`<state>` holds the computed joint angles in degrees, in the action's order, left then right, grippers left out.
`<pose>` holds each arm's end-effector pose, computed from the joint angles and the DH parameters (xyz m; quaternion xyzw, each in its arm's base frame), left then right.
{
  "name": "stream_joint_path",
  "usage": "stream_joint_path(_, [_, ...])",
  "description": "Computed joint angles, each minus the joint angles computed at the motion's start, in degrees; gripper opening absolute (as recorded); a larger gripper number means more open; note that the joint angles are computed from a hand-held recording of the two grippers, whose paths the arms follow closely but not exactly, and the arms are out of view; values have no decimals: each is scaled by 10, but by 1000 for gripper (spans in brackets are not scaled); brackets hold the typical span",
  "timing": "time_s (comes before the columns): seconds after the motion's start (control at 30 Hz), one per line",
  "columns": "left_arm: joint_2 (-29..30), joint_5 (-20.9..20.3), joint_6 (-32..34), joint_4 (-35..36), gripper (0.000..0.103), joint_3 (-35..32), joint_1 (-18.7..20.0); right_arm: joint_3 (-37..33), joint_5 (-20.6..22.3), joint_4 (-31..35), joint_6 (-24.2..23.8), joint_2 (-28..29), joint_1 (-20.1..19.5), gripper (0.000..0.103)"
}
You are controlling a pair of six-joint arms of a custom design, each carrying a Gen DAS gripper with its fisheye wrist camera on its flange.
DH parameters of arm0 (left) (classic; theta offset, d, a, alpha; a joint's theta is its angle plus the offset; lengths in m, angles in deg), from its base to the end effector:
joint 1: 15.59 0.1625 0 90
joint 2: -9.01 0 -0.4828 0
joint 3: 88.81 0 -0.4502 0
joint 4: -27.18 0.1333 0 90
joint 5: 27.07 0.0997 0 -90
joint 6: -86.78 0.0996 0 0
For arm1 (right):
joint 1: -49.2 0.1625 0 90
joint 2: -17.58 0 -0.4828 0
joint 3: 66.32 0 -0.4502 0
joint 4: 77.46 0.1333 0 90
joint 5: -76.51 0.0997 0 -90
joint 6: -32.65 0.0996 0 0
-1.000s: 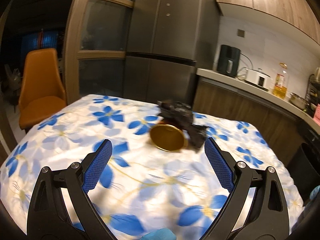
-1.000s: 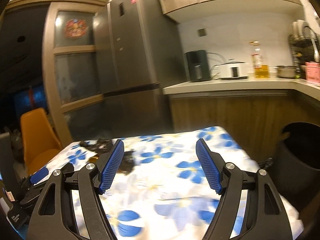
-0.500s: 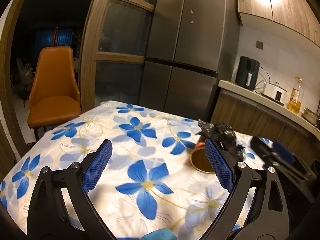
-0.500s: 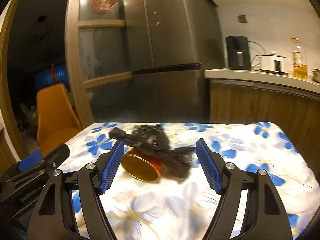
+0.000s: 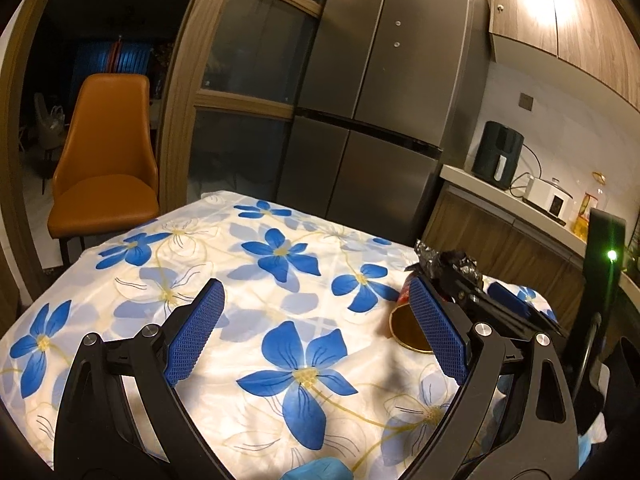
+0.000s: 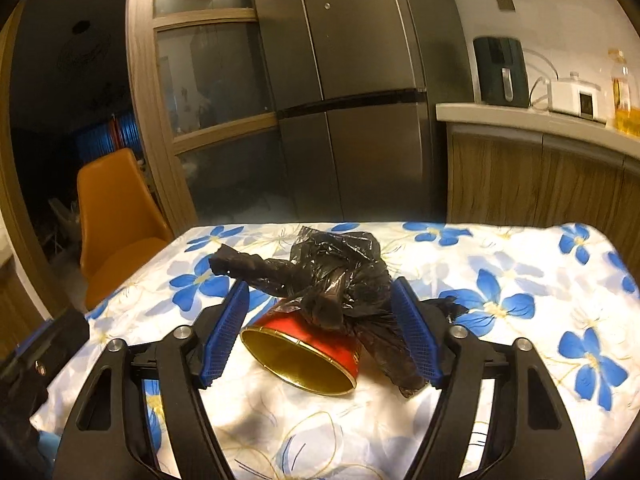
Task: Collect trash
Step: 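Grasp the red paper cup rim with the left gripper while the right grasps the black bag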
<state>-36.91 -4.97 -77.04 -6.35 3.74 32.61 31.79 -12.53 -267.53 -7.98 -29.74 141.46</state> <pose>-0.2710 -0.6416 0.0765 0.0111 0.7366 -0.6000 0.3121 0.1645 -0.7465 0.1792 0.3356 -0.8447 0.3962 0.1298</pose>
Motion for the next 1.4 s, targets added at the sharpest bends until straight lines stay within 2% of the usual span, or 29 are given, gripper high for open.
stream_joint_path(0.03, [2, 2, 0, 6, 92, -3, 0, -4, -1, 8, 5, 1, -1, 58])
stream_joint_path(0.1, [4, 4, 2, 10, 92, -5, 0, -8, -2, 25, 11, 0, -3, 39])
stream_joint_path(0.2, [9, 8, -2, 24, 92, -13, 1, -9, 7, 37, 15, -1, -6, 32])
stream_joint_path(0.27, [11, 11, -9, 36, 92, -17, 2, -10, 11, 43, 14, -1, -7, 21])
stream_joint_path(0.33, [14, 18, -21, 54, 92, -23, 4, -8, 15, 45, 16, -3, -8, 14])
stream_joint_path(0.57, [42, 53, -71, 164, 92, -74, 15, 10, 32, 14, 23, -19, -15, 12])
stream_joint_path(0.77, [81, 76, -95, 264, 88, -138, 24, 36, 60, -9, 55, -51, -28, 12])
stream_joint_path(1.0, [130, 78, -105, 357, 67, -221, 37, 73, 105, -46, 73, -90, -42, 11])
stream_joint_path(1.27, [168, 101, -164, 467, 42, -294, 53, 87, 122, -57, 76, -105, -47, 11])
stream_joint_path(1.33, [175, 110, -178, 489, 35, -308, 57, 89, 123, -58, 76, -106, -47, 11])
stream_joint_path(1.4, [180, 118, -190, 509, 21, -319, 59, 90, 124, -60, 77, -106, -48, 11])
